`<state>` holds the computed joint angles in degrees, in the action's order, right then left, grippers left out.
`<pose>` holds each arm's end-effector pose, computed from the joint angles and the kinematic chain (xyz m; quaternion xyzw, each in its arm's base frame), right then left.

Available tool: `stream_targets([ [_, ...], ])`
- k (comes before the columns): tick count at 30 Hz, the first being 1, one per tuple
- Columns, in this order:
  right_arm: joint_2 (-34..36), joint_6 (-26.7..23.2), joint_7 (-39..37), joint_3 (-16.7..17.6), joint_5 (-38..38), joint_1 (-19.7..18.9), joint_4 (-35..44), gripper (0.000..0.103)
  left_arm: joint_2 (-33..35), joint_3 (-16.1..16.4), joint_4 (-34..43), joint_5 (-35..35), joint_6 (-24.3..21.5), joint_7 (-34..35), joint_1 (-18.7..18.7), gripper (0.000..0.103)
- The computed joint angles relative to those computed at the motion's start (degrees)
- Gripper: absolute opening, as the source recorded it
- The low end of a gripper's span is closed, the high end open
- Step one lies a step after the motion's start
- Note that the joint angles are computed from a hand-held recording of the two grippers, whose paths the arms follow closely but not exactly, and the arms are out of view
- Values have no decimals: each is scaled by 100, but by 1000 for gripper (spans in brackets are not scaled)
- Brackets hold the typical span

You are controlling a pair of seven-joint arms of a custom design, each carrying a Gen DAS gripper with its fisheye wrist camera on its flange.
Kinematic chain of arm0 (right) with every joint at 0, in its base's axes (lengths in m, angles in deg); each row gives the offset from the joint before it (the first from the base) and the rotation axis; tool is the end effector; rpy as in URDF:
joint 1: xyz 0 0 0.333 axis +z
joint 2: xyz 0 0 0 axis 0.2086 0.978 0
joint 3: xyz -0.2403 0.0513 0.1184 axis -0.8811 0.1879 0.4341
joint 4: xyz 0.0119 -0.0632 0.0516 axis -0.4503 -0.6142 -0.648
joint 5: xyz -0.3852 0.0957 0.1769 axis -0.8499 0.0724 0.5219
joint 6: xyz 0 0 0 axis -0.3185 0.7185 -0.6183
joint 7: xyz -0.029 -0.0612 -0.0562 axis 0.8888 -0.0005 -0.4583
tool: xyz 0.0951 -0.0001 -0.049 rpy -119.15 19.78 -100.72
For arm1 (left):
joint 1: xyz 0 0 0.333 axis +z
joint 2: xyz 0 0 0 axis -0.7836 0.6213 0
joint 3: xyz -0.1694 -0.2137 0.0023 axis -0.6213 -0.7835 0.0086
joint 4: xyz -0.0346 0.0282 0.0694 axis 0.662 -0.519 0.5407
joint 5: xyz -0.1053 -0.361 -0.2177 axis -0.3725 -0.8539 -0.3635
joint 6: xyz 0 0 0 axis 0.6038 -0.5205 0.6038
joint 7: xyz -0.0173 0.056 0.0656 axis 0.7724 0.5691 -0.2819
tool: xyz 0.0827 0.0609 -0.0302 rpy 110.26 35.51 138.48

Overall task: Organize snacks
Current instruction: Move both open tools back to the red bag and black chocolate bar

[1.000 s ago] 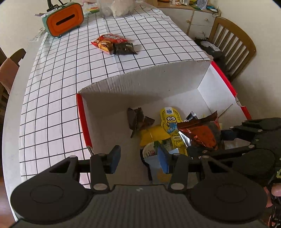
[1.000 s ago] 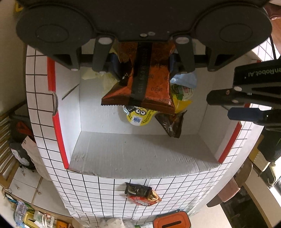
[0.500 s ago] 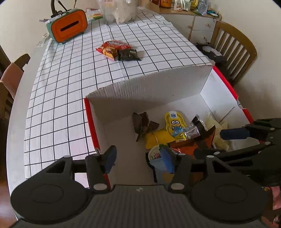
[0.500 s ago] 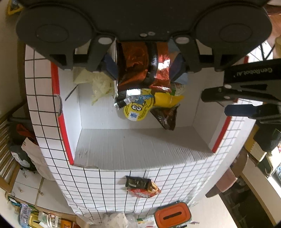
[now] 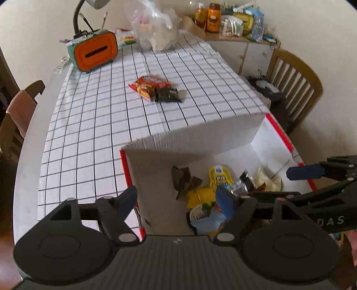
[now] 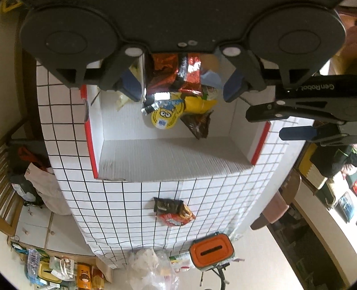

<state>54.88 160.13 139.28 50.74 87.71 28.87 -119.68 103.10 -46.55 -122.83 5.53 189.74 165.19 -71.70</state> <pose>0.5438 0.2136 0.4458 -0.6329 0.7121 -0.0965 0.2884 0.5900 -0.3828 0.4681 -0.5092 0.8138 -0.2394 0.1457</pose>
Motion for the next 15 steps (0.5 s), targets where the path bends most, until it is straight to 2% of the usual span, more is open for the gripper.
stream_targets([
  [6,-28,60,-59,-11,-81,-32,98,91,27,29,107,43,167,31,18,82],
  [15,196,18,-667,-106,39,-56,584,93,320,161,619,520,347,-114,-66,82],
])
